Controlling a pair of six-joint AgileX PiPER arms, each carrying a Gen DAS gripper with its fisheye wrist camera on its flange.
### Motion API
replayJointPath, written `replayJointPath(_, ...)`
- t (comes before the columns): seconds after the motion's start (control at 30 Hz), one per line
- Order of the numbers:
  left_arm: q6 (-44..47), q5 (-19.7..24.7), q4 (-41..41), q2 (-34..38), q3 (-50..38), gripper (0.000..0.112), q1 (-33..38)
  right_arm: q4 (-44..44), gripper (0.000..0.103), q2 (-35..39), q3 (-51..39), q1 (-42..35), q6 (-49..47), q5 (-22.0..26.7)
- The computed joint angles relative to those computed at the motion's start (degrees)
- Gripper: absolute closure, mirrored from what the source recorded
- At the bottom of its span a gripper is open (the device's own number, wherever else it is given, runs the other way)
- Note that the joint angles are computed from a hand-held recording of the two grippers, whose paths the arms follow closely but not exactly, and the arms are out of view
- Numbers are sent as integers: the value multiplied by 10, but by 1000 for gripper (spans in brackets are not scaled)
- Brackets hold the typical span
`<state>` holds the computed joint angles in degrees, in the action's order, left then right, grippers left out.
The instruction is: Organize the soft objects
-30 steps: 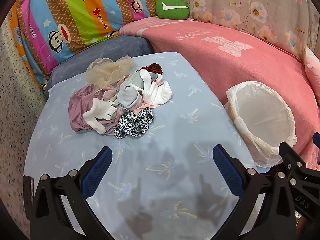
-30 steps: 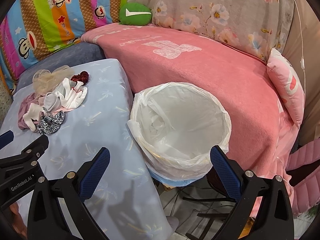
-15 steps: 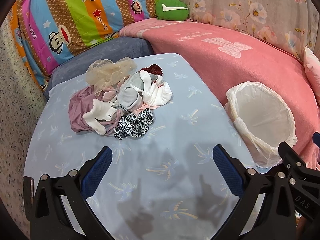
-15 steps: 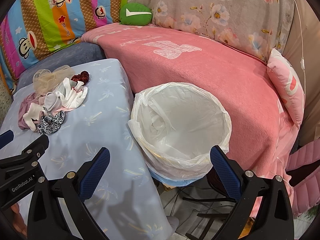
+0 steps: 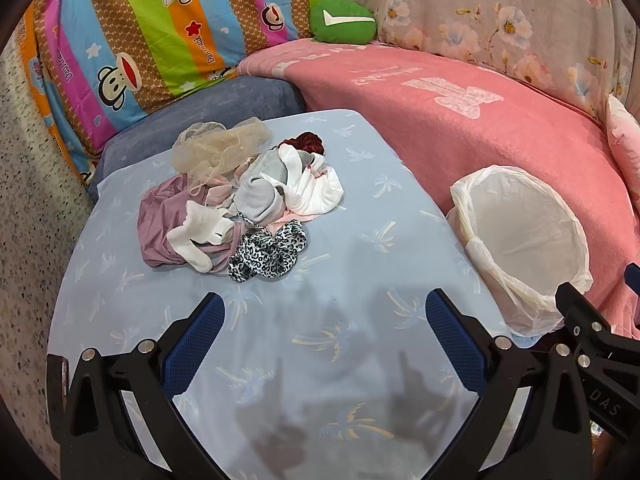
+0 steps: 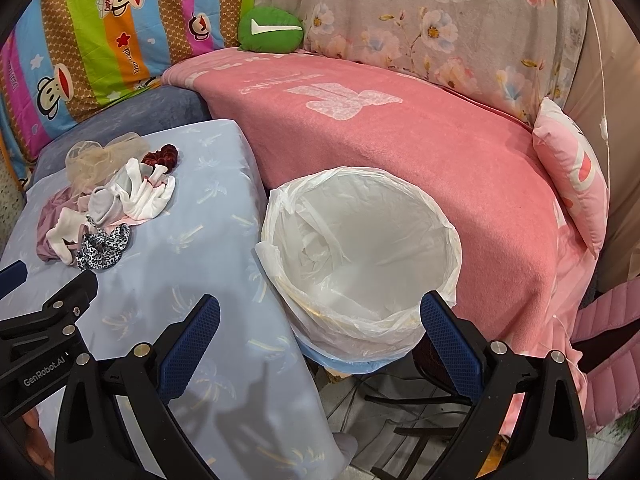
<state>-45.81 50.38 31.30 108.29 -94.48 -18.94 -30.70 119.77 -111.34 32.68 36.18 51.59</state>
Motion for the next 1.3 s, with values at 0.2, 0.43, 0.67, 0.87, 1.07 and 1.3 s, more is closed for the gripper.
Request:
replayJointPath(0.2,2,0,-1,1,-2,16,0,0,6,-2,-4,0,-2,3)
replayJointPath(0.43,1,-1,0,0,0,16,0,0,6,-3,-3,-2,-1,2)
replayJointPath(0.67,12,1,-4,3,-14,16,0,-6,6,-7,3,-3,7,-1)
replayJointPath(0.87,12,-14,-5,-4,2,16,3,-10,6,-6,1,-1,11,0)
replayJointPath(1.07,13,-23,-6,-8,11,16,7,-11,6,-2,-8,1,8,5)
replayJointPath(1.3,18,-26,-11,-8,9,16,11,-18,6,11,-33,6,12,16)
